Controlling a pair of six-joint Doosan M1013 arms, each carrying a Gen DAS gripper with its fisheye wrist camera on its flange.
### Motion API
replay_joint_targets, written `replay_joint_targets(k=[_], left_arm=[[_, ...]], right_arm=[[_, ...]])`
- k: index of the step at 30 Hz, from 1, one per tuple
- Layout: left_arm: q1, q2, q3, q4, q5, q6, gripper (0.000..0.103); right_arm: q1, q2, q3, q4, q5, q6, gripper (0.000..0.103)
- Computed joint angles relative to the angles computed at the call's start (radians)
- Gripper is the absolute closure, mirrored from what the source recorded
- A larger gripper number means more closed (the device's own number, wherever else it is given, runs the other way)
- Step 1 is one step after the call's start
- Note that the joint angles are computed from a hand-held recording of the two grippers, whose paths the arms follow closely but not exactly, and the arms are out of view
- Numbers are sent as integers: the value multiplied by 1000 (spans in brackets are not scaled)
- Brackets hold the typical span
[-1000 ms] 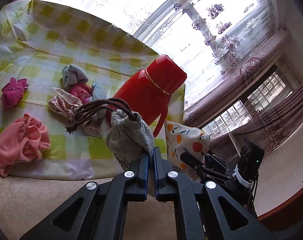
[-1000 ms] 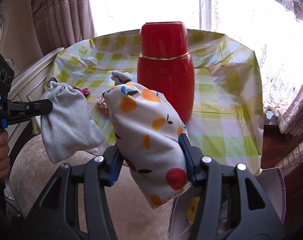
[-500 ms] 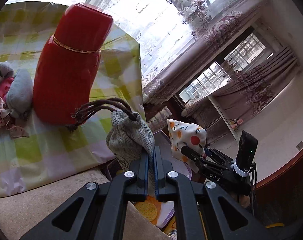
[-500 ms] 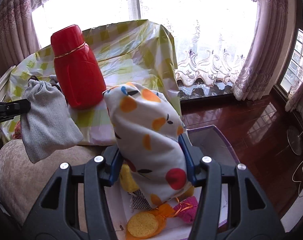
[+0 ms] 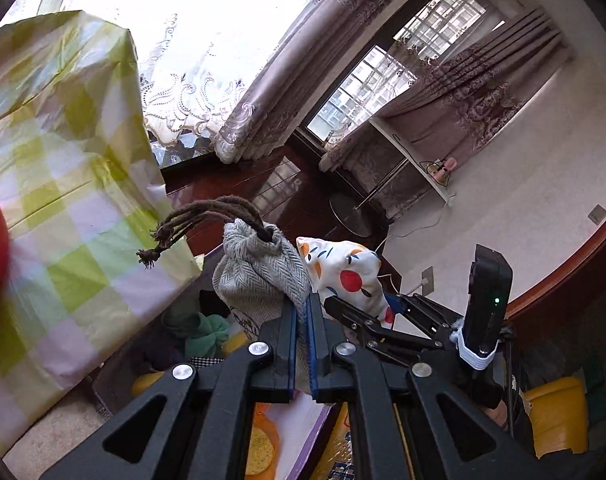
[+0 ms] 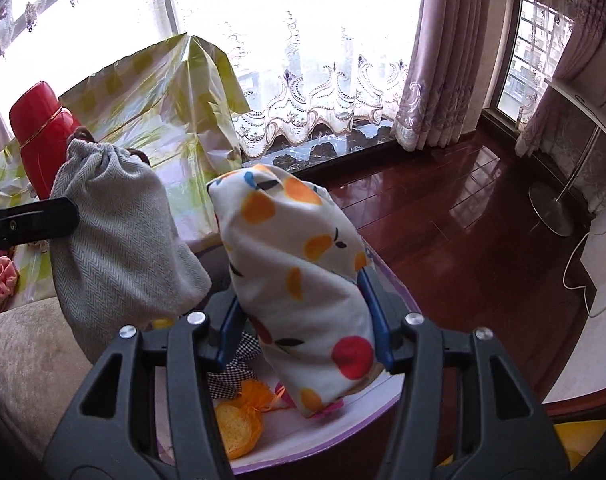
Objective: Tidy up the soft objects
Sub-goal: 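Carry the polka-dot bag and grey pouch to the box and release both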
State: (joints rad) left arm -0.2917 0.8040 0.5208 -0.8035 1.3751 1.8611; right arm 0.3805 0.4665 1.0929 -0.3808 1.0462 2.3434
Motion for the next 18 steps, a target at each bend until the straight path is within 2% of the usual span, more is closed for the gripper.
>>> replay_joint_targets(k=[2,4,5,6,7,8,13,18], left_arm=[[-16,32,-61,12,18,-14,99],[-30,69,-128,15,36,-21,94],[-36,96,-179,26,61,-33,84],[-42,123,-232,51,85,-60,68],[-45,132,-248,66,86,-82,61],[-44,133,-247,65,81,-96,55],[-40,86,-159,111,24,-69,54],[-19,-5,10,140,-81,-40,48]], right_arm=[[-5,-8,14,-1,-1,17,45],[-6,-13,21,-9,0,35,45],[-7,-14,22,-16,7,42,43],[-8,-12,21,-22,14,48,36],[-9,-14,23,-29,14,53,32],[-9,-16,27,-33,9,56,29],[-11,-13,24,-15,-1,39,29],[-3,-3,9,8,-20,8,29]])
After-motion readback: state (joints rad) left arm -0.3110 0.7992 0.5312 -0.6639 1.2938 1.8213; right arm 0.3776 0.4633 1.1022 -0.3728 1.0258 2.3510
